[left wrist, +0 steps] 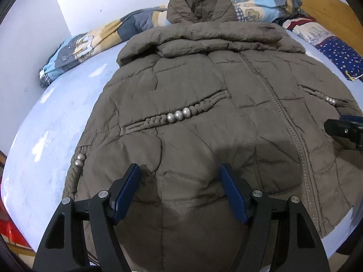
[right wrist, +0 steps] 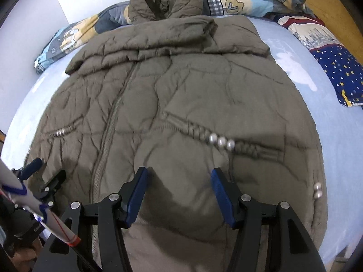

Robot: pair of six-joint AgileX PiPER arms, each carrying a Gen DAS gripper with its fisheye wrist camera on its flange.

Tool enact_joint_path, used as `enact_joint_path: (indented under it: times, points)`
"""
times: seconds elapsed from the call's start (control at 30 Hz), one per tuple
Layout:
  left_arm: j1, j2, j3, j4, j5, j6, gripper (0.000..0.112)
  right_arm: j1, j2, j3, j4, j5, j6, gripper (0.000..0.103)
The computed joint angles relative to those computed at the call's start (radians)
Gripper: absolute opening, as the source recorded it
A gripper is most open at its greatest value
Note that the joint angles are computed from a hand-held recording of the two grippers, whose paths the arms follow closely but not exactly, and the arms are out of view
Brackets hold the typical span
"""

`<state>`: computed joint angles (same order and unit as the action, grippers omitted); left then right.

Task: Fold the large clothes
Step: 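Move the right gripper toward the metal drawstring toggle at the hem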

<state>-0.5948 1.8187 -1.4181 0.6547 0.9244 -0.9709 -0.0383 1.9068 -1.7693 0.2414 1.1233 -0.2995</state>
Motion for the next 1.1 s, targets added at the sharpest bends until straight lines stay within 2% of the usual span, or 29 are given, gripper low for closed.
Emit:
enact_joint_path:
  times: [0.2, 0.37, 0.47, 0.7, 0.8, 0.87, 0.97, 1.1]
  points:
    - [0.006, -0.105, 0.126, 0.053, -0.073, -0.098, 0.072, -0.045, -0.145, 0.184, 0.064, -0.098, -0.046, 0.063]
    - [0.049, -0.132, 0.172, -0.017, -0.127, -0.026, 0.072, -0.075, -0.205, 0.319, 0.084, -0.120, -0.078, 0.063]
    - [0.061, -0.172, 0.180, -0.033, -0.122, -0.002, 0.072, -0.073, -0.228, 0.348, 0.086, -0.137, -0.101, 0.063]
    - [0.219, -0.357, 0.272, -0.123, -0.108, 0.015, 0.072, -0.270, -0.288, 0.347, 0.270, -0.107, -0.196, 0.064]
    - [0.344, -0.396, 0.318, -0.246, -0.113, 0.073, 0.072, -0.395, -0.273, 0.311, 0.281, -0.119, -0.184, 0.064]
    - [0.431, -0.420, 0.363, -0.355, -0.163, 0.126, 0.072, -0.457, -0.233, 0.268, 0.271, -0.107, -0.143, 0.066]
    - [0.540, -0.423, 0.412, -0.562, -0.238, 0.248, 0.072, -0.562, -0.144, 0.209, 0.335, -0.035, -0.088, 0.066]
    - [0.551, -0.382, 0.425, -0.695, -0.293, 0.337, 0.072, -0.634, -0.042, 0.177, 0.441, 0.072, -0.048, 0.066]
